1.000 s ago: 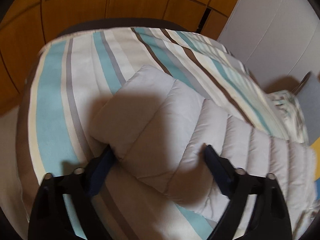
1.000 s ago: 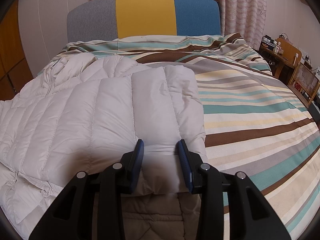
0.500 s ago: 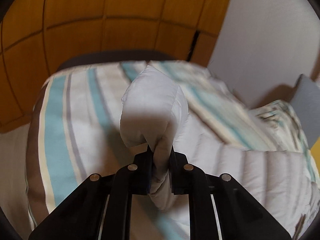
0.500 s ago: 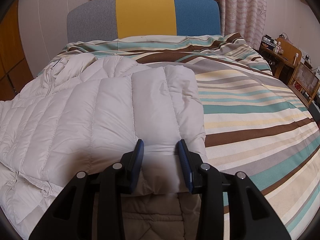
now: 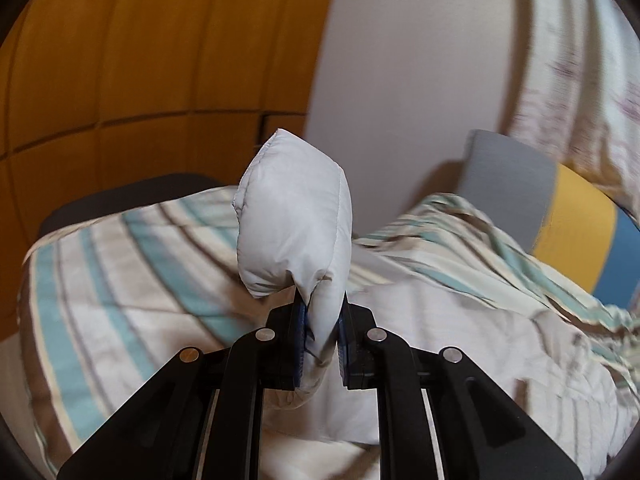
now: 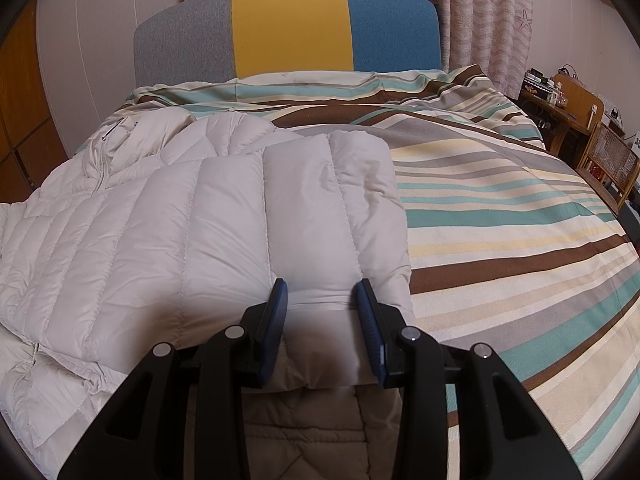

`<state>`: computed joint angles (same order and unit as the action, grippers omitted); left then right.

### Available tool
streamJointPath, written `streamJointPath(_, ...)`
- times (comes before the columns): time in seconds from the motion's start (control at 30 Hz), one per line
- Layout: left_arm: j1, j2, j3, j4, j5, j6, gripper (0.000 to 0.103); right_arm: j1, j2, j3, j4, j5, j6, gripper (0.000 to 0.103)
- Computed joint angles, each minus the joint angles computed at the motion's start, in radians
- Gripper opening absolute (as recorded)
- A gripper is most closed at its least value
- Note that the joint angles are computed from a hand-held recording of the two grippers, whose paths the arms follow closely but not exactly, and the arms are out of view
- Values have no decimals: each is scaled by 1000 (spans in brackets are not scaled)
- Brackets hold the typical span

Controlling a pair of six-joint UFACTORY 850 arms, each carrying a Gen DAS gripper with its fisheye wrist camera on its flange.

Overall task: Fold large clothes
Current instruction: 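Fold the held sleeve across the jacket body toward the right tool with the left tool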

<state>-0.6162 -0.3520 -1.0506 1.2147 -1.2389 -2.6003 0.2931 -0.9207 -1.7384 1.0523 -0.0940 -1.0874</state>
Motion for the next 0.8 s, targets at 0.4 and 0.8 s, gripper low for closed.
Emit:
streamJointPath(0.4, -38, -177, -241, 86, 84, 182, 13, 0, 0, 0, 20, -1, -19, 36)
streamJointPath(0.8, -62, -375, -537, 97, 218, 371, 13, 0, 1, 2, 25, 0, -26, 36)
